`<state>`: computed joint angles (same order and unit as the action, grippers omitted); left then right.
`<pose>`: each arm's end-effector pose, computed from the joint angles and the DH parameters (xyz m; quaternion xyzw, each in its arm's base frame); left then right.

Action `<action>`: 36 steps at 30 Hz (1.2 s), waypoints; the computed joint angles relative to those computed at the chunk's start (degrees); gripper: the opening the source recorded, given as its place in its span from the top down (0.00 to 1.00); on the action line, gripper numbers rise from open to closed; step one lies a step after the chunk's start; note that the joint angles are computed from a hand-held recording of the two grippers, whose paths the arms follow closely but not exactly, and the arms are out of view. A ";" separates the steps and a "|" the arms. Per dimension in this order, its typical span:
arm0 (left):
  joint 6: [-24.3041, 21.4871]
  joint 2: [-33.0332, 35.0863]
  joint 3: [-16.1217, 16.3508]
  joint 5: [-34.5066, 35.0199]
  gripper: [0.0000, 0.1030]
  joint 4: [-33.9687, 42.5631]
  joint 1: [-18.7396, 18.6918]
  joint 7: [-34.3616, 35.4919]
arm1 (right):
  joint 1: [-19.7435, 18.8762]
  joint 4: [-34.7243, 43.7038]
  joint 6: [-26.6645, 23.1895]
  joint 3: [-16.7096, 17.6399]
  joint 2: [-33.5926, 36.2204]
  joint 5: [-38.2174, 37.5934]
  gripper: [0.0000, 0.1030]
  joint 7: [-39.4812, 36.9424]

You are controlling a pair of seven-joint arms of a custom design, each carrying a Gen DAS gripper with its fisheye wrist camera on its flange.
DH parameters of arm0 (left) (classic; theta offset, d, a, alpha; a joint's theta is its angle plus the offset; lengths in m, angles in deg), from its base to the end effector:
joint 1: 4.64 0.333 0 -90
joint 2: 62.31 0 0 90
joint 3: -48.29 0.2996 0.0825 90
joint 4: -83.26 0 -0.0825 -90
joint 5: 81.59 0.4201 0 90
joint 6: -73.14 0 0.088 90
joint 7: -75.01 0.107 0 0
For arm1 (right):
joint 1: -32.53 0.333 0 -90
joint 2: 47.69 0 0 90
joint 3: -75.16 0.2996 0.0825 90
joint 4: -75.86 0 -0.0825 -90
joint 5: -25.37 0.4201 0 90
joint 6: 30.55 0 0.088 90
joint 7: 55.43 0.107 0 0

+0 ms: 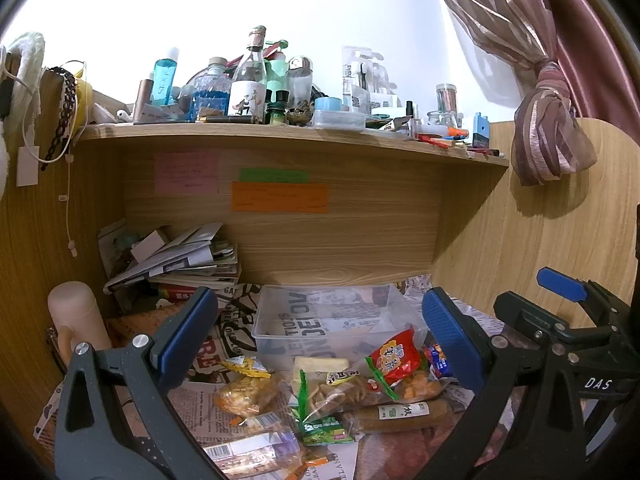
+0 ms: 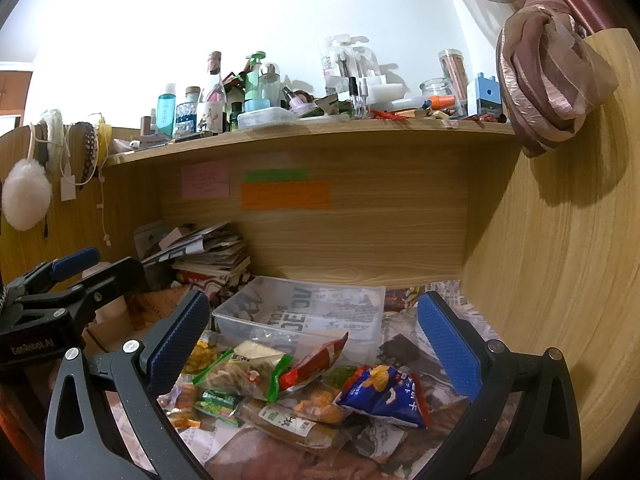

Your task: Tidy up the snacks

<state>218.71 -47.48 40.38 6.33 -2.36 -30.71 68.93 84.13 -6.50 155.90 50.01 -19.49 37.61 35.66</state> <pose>0.5969 -0.4023 0.5838 -0.5661 0.5229 -0.4609 0.4402 0.6432 0.3904 0.5747 -0.6497 0.4205 -0.3334 0.5384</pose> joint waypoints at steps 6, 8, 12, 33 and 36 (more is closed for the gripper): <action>0.23 0.06 0.11 -2.49 0.00 -0.58 0.72 1.43 | -1.69 1.89 -2.27 1.32 1.40 -1.61 0.00 1.54; 0.35 -0.02 0.14 -4.07 0.00 -1.25 1.10 2.82 | -2.98 2.31 -3.53 2.58 1.71 -2.85 0.00 2.27; -0.17 -0.22 0.04 -8.58 0.00 -3.05 2.02 6.59 | -5.74 2.29 -6.74 5.44 1.67 -5.48 0.00 3.38; 5.22 0.44 -0.01 -29.26 0.00 -13.13 5.98 21.18 | -20.81 6.81 -23.42 25.67 5.76 -10.35 0.01 0.22; 6.95 0.89 0.32 -30.92 0.00 -13.21 6.43 22.46 | -21.48 8.92 -24.81 26.51 7.22 -9.88 0.02 -0.42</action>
